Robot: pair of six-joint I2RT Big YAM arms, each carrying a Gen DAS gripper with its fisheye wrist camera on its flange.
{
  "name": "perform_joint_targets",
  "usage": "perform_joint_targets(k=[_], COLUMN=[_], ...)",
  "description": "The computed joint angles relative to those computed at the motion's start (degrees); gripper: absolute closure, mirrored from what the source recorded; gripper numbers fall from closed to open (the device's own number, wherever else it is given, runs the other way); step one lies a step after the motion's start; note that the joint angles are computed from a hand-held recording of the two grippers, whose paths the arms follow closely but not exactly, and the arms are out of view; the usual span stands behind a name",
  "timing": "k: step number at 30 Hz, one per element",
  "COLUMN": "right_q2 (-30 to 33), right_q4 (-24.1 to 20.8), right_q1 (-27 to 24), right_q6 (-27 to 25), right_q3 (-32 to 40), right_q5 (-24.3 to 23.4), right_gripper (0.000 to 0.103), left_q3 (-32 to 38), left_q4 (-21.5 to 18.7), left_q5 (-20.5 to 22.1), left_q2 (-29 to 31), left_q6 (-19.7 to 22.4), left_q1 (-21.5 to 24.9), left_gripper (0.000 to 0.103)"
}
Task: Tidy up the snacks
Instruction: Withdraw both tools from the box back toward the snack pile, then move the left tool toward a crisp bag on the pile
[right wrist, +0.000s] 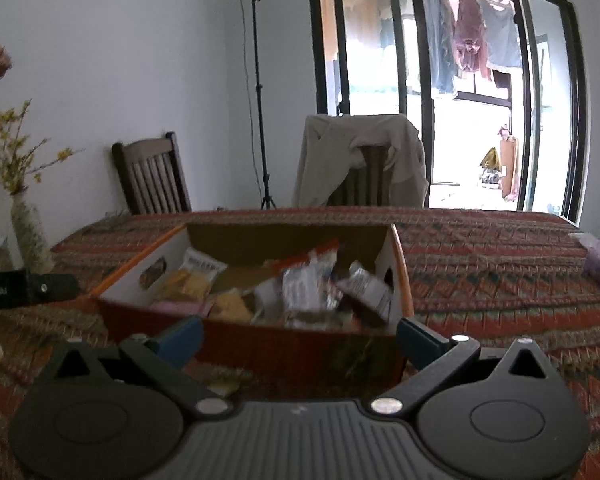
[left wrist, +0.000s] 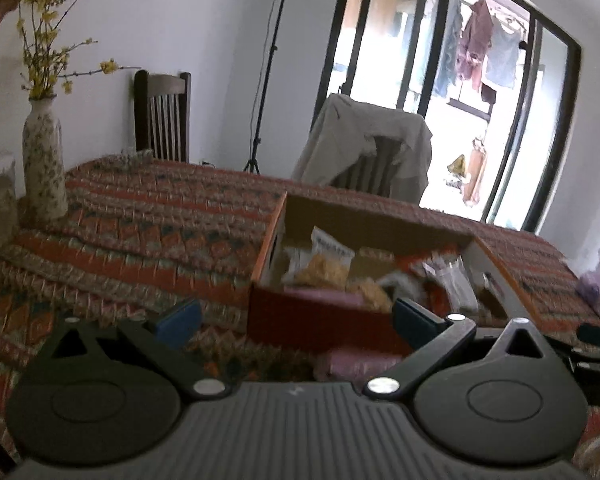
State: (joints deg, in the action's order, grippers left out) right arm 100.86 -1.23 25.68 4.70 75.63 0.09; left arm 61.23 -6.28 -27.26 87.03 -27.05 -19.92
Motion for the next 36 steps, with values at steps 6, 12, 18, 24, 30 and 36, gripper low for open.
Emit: perform_joint_targets(k=[6, 12, 18, 24, 30, 36], right_q2=[-4.0, -6.0, -5.8, -5.5, -2.1, -1.6], right_q4=[0.2, 0.0, -1.5, -4.0, -6.7, -5.7], right_q1=[1.3, 2.4, 4.4, 7.0, 10.0, 9.6], right_q6=[0.7, 0.7, 0.8, 2.2, 4.1, 5.5], right_q3=[-6.3, -9.8, -10.1, -11.0, -8.5, -9.7], right_q5=[0.3, 0.9, 0.9, 0.1, 5.4, 9.0], right_gripper=[0.000, 0.000, 0.000, 0.000, 0.000, 0.001], left_q3=[-5.7, -9.7, -12.2, -14.7, -17.1, -17.7], left_q4=[0.6, 1.2, 0.8, 0.9, 2.0, 2.0], left_q5=[-1.3, -1.1, 0.2, 1.1, 1.1, 1.7], left_q2=[-3.8, -6.5, -7.2, -8.6, -10.2, -10.1], left_q6=[-1.1, -1.1, -2.3, -3.5, -3.0, -3.6], left_q1=[-0.9, -0.7, -0.3, -0.1, -0.7, -0.6], left_gripper=[0.000, 0.000, 0.000, 0.000, 0.000, 0.000])
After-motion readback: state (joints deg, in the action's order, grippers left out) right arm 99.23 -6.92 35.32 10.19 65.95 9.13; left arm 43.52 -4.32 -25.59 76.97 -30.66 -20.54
